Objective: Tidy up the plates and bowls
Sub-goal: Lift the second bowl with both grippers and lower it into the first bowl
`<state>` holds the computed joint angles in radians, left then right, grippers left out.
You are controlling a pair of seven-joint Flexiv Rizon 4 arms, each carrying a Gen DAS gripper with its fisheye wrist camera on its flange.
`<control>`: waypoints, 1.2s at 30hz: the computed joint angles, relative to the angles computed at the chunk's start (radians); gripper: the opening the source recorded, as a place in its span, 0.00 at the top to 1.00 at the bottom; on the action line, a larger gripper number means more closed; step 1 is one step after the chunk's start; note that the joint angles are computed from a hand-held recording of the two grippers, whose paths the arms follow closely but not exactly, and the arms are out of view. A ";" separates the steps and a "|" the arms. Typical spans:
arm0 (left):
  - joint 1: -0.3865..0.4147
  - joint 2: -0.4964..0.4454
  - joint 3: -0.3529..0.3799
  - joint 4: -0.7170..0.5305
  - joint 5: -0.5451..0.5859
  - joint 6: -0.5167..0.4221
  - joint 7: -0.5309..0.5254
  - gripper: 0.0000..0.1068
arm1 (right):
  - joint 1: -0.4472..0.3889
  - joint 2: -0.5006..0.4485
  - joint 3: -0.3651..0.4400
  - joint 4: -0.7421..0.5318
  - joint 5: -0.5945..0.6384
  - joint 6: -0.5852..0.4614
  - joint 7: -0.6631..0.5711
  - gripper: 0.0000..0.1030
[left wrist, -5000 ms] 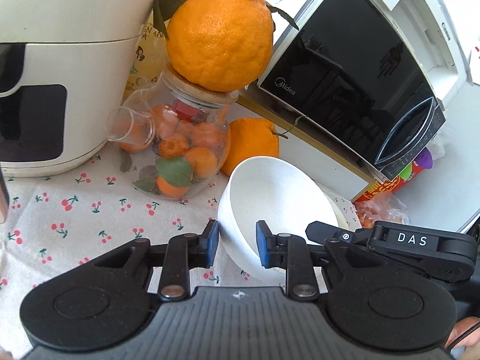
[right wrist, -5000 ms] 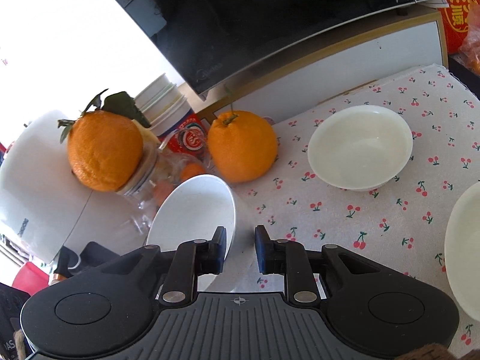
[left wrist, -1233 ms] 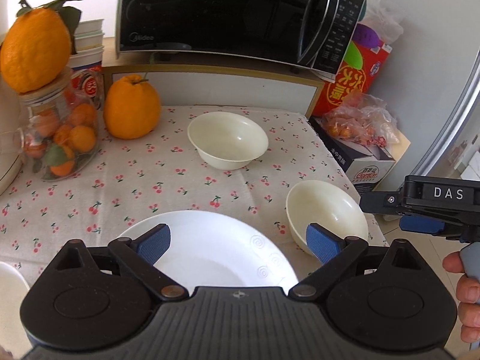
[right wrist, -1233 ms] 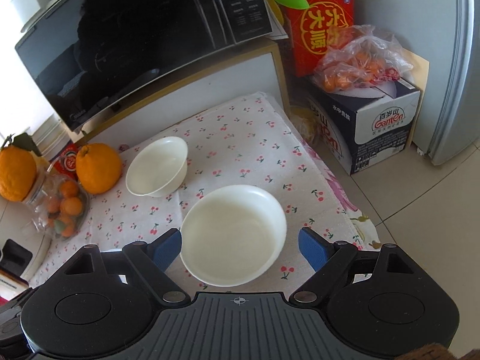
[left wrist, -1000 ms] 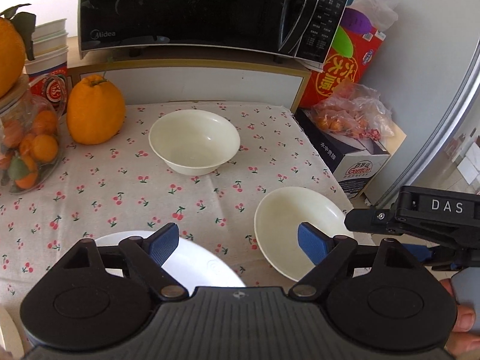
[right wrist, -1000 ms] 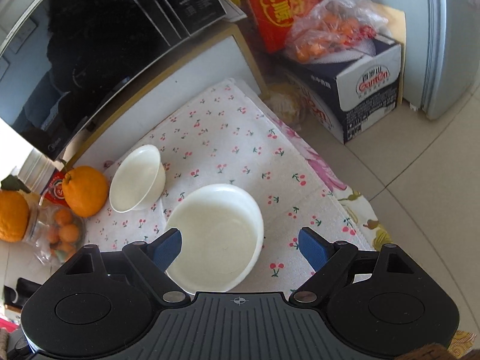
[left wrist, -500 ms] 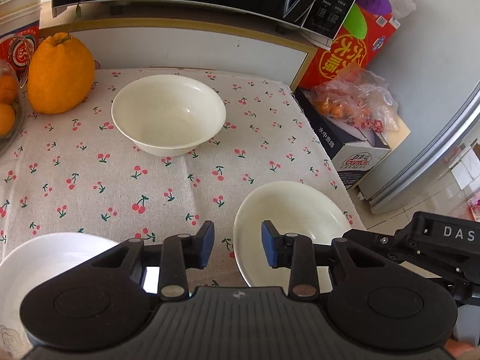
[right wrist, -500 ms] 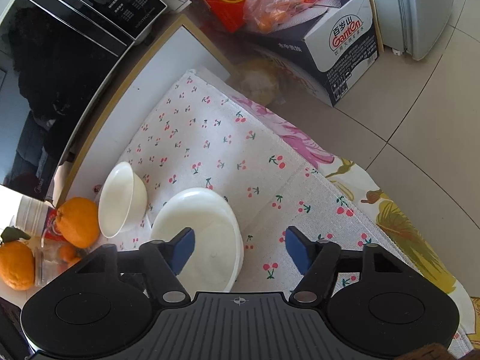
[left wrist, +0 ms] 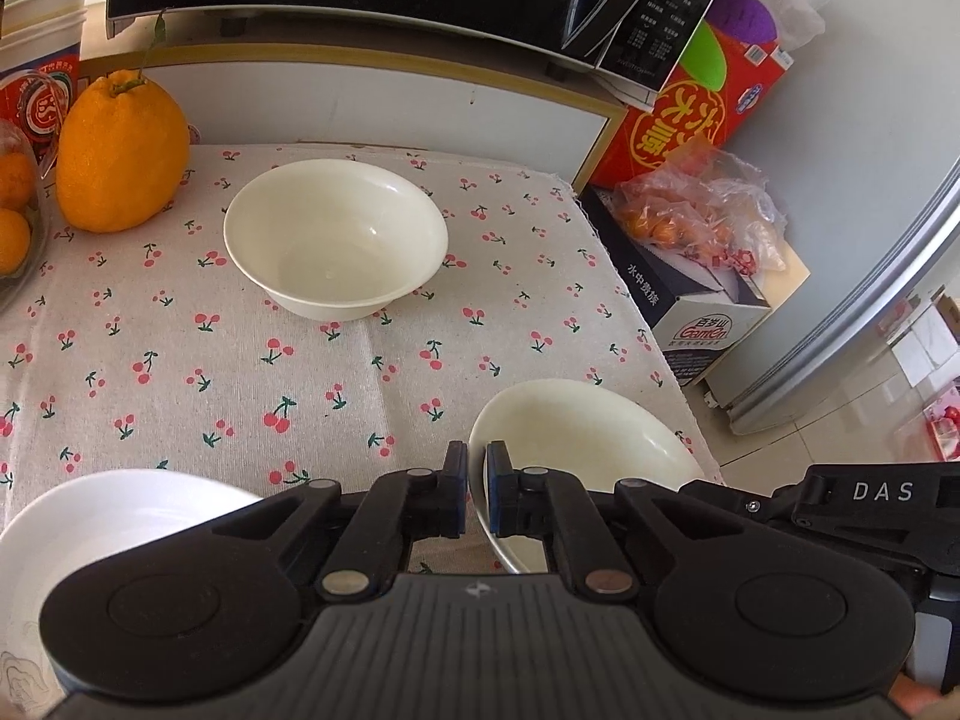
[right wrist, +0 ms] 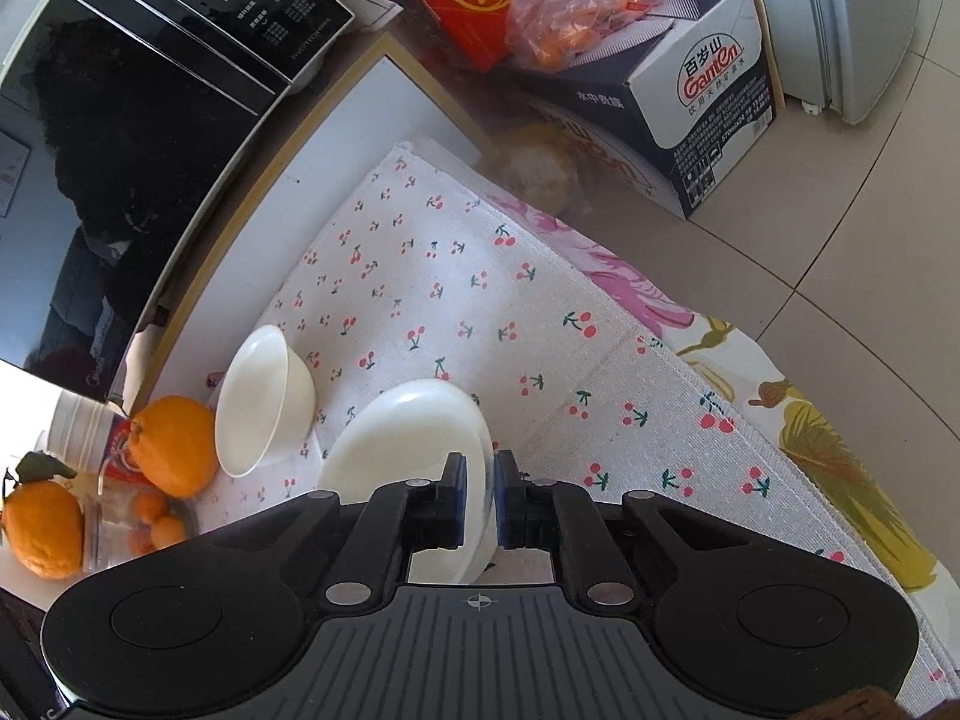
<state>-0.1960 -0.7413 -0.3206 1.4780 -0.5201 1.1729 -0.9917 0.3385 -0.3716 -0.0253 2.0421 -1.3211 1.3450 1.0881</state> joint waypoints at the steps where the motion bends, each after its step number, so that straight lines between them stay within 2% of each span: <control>1: 0.003 0.002 -0.005 0.003 -0.002 0.004 0.004 0.95 | 0.002 0.004 -0.002 0.001 -0.008 -0.003 0.004 0.91; 10: 0.035 0.041 -0.042 0.049 -0.042 0.043 0.049 0.95 | -0.010 0.027 0.019 -0.004 -0.070 -0.021 0.058 0.91; 18: 0.088 0.097 -0.066 0.115 -0.107 0.085 0.093 0.95 | 0.006 0.004 0.040 -0.071 -0.133 -0.034 0.059 0.90; 27: 0.168 0.182 -0.095 0.215 -0.241 0.129 0.171 0.95 | 0.066 -0.069 0.032 -0.187 -0.122 -0.013 -0.028 0.89; 33: 0.232 0.259 -0.142 0.306 -0.437 0.200 0.316 0.95 | 0.119 -0.137 0.015 -0.285 -0.071 0.041 -0.138 0.89; 36: 0.234 0.284 -0.131 0.333 -0.525 0.224 0.382 0.95 | 0.149 -0.177 0.009 -0.339 -0.002 0.068 -0.247 0.89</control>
